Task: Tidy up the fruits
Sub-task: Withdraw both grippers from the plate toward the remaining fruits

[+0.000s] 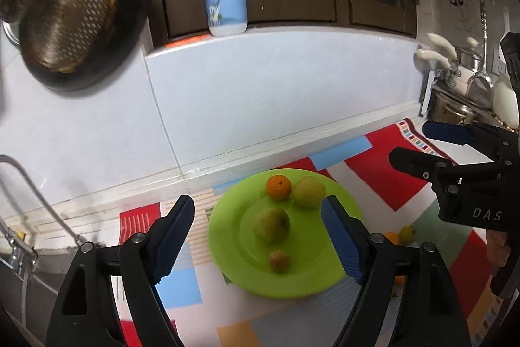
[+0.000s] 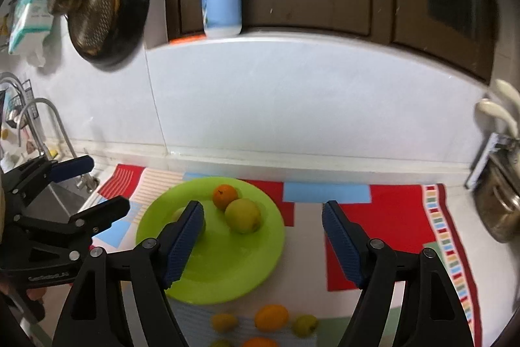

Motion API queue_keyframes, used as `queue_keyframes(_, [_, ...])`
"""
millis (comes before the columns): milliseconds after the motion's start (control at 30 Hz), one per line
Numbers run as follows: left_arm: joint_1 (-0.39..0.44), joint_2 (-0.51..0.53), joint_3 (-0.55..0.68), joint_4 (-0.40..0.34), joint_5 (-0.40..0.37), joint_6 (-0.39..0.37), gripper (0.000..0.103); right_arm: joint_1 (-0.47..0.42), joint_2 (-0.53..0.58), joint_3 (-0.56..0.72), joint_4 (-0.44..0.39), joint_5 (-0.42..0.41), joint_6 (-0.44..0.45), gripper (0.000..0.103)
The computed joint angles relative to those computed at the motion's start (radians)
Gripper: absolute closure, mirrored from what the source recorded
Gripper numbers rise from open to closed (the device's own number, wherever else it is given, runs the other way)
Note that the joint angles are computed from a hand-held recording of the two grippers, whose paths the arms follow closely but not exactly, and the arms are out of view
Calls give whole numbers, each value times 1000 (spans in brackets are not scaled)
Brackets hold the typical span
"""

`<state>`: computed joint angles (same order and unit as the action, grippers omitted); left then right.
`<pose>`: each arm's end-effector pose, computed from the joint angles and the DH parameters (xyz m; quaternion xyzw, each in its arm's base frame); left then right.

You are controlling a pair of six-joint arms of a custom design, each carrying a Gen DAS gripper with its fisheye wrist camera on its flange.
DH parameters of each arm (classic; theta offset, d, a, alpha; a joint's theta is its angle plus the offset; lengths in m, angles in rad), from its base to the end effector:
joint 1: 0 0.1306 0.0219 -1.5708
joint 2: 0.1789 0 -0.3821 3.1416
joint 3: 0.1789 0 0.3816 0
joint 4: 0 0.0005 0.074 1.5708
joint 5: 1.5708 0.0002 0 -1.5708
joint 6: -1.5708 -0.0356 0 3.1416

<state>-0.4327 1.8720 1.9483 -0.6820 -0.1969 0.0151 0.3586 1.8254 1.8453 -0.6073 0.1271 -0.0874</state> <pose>0.6094 -0.2744 0.4364 0.1381 0.8718 -0.0176 0.4696 0.6149 0.2251 0.4242 -0.0892 0.8757 0.0496 0.4719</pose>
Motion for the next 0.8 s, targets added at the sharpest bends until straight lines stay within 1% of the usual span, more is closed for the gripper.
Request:
queue_keyframes(100, [-24, -47, -60, 23, -17, 12, 20, -2, -59, -67, 28, 14, 12, 27])
queue_keyframes(333, [-81, -124, -174, 79, -63, 20, 19, -13, -179, -222, 83, 13, 20, 27])
queue_keyframes(500, [-118, -153, -221, 97, -95, 42, 19, -25, -251, -315, 92, -2, 22, 27])
queue_keyframes(633, [-145, -170, -264, 121, -120, 36, 19, -34, -291, -373, 97, -17, 31, 27])
queue_keyframes(800, [-165, -181, -300, 142, -120, 34, 19, -43, -324, -434, 100, -39, 52, 27])
